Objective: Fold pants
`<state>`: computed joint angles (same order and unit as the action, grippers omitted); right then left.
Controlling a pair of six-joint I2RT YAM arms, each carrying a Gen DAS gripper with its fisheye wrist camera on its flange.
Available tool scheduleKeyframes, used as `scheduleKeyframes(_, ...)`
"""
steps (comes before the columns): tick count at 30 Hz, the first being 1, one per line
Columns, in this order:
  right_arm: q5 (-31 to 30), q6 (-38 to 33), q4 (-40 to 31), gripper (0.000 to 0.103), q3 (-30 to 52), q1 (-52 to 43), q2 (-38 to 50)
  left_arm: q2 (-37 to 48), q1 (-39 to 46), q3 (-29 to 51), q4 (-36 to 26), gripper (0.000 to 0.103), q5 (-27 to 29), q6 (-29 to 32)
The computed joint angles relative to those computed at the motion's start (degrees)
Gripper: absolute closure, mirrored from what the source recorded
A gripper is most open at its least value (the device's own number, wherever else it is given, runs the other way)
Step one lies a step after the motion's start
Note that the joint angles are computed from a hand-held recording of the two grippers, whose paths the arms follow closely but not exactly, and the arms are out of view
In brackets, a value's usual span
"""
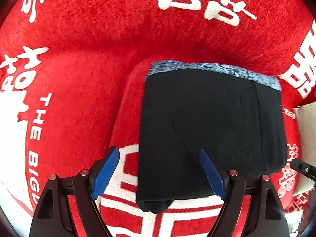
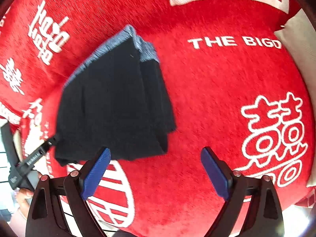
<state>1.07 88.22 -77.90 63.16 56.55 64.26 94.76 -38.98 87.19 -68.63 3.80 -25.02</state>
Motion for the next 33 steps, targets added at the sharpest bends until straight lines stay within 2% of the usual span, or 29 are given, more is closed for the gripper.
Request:
scheduleKeyframes(6, -2.3, -7.2, 5.5, 0.009, -1.5, -5.1, -2.0, 2.5, 2.5, 3.9, 0.0, 0.019, 7.7, 3.5)
scheduleKeyframes(10, -2.4, -14.0, 4.4, 0.008, 1.3, -8.9, -0.6, 5.9, 3.8, 7.4, -0.4, 0.019, 9.6, 5.1)
scheduleKeyframes(13, -2.9, -18.2, 6.7, 0.008, -0.8, -12.3, -1.1, 7.6, 4.9, 7.9, 0.0, 0.019, 11.9, 4.9)
scheduleKeyframes(18, -10.0, -27.5, 13.1, 0.008, -7.4, -24.3, -5.0, 10.2, 8.8, 7.4, 0.5, 0.019, 18.2, 7.9)
scheduleKeyframes(22, -19.0, -35.4, 18.9, 0.008, -14.8, -35.5, -8.6, 13.3, 11.7, 8.5, -0.4, 0.019, 23.2, 10.8)
scheduleKeyframes(29, -34.3, -45.6, 22.4, 0.009, -23.7, -50.7, -10.5, 19.1, 14.6, 11.5, -3.8, 0.019, 29.9, 17.6)
scheduleKeyframes(33, -38.8, -51.4, 22.3, 0.009, -25.6, -55.0, -9.9, 20.7, 14.4, 11.8, -3.6, 0.019, 31.6, 18.5)
